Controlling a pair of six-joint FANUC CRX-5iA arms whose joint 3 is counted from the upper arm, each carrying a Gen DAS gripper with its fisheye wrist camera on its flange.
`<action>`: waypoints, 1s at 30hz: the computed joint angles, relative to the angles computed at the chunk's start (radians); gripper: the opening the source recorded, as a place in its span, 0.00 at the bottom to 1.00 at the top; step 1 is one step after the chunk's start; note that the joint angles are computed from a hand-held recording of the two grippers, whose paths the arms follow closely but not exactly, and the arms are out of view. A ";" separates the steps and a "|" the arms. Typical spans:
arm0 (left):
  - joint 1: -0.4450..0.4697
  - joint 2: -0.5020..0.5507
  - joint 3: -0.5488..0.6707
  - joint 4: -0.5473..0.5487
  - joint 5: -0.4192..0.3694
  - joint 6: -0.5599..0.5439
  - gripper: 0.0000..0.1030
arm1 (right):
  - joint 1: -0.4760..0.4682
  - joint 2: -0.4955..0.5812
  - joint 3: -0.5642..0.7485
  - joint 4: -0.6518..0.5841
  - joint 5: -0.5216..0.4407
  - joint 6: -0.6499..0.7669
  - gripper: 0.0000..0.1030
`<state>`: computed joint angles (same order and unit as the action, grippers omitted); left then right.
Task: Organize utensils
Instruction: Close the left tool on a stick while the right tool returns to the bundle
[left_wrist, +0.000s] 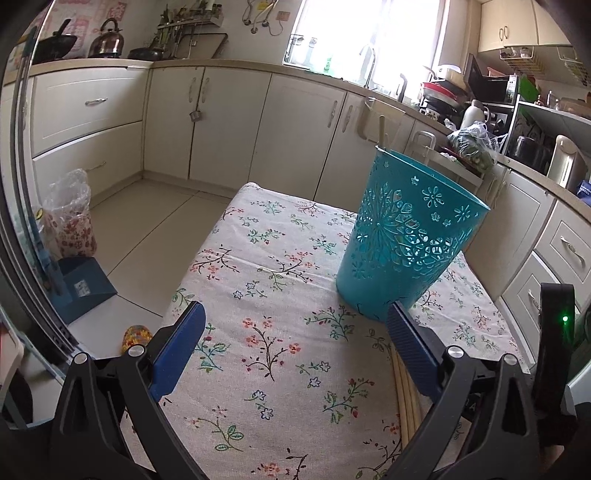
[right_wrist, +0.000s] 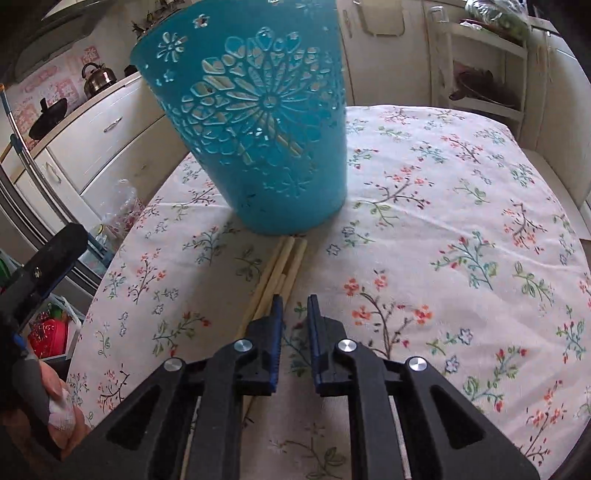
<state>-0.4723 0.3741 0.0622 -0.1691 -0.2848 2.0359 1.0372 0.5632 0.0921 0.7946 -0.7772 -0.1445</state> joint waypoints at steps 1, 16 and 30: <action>0.002 0.002 -0.005 0.030 0.004 -0.034 0.91 | 0.001 0.003 0.011 -0.014 -0.006 0.027 0.13; -0.015 0.032 0.016 0.128 -0.050 -0.203 0.91 | 0.011 0.009 0.028 -0.072 -0.010 0.162 0.09; -0.104 0.216 0.346 0.007 -0.506 -0.207 0.79 | -0.009 -0.141 -0.215 -0.030 0.151 0.073 0.09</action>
<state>-0.5762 0.5898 0.4087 -0.1621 -0.7904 1.8290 1.0278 0.4221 -0.1231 0.7646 -0.6258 -0.0715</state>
